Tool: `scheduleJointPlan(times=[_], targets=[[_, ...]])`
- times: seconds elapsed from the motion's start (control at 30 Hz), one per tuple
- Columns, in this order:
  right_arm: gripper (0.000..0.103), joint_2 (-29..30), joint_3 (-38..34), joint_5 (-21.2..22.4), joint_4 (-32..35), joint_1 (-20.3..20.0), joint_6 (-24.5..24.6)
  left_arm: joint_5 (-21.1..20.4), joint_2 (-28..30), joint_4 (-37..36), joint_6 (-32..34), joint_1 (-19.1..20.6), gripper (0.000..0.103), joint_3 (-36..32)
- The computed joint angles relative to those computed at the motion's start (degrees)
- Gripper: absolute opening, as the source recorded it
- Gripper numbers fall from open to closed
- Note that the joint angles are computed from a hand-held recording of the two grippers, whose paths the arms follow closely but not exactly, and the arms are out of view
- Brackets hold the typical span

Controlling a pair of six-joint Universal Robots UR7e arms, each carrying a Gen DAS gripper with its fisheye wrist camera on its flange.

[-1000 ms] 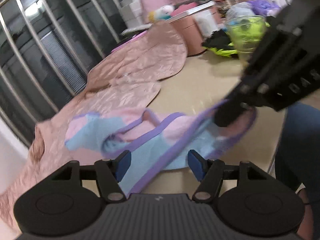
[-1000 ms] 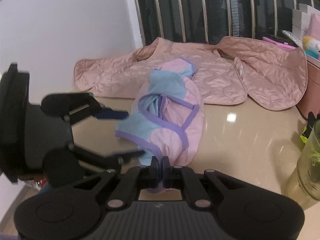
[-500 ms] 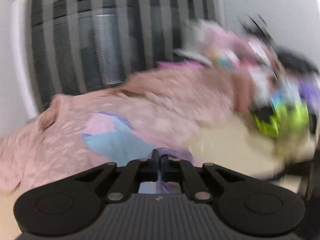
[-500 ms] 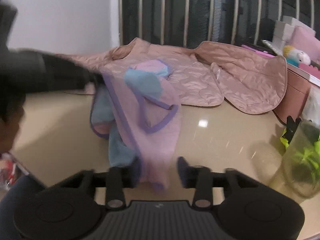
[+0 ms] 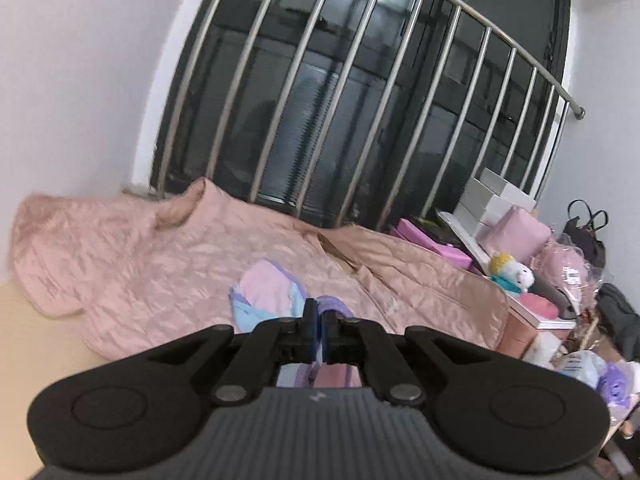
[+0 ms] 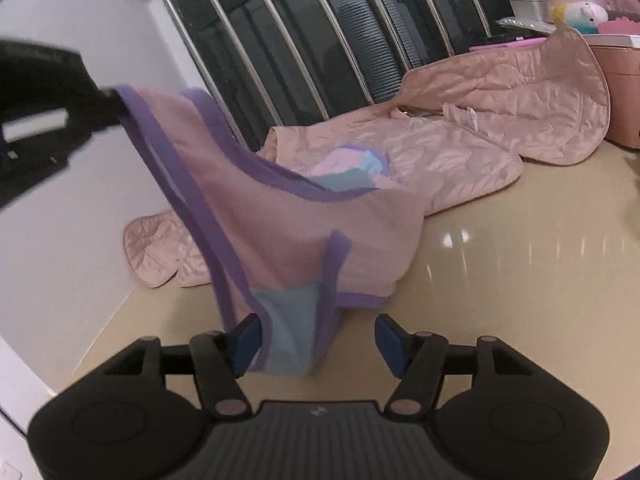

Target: Fold clothes

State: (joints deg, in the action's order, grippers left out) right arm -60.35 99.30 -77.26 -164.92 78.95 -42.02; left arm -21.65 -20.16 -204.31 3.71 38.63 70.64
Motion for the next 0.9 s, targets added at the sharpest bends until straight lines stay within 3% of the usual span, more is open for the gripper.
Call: scheduleJointPlan(times=[0.07,0.1,0.2,0.5,0.63,0.7,0.83,0.9], targets=[[0.06,-1.03,4.71,0.6,-9.4,-0.18,0.85,0.49,0.11,-0.04,0.67,-0.27,0.001,-0.15],[0.056,-1.39,6.05,2.06,-11.0,-0.49,0.22,0.53,0.06,-0.06,0.64,-0.36,0.001,-0.04],[0.051,-2.57,7.6,5.33,-9.11,-0.96,-2.22,0.99,0.02,0.91,-0.4,-0.65,0.001,0.24],[0.047,0.54,6.35,0.55,-11.76,2.01,-2.72,1.01,0.76,2.64,-1.77,-0.99,0.001,-0.73],[0.048,-0.74,9.42,0.01,-17.27,1.73,-1.0,3.72,2.77,2.75,2.19,-1.2,0.001,-3.98],[0.049,-1.36,10.81,-1.32,-20.87,1.37,0.66,4.05,2.71,4.41,0.81,-1.07,0.001,-4.1],[0.045,-2.17,14.66,3.68,-30.17,-0.63,-2.19,2.81,2.03,7.92,-3.58,-0.8,0.001,-3.24],[0.043,-1.55,14.93,5.19,-31.76,-0.56,-5.11,2.05,2.19,9.04,-3.87,-0.84,0.001,-3.68]])
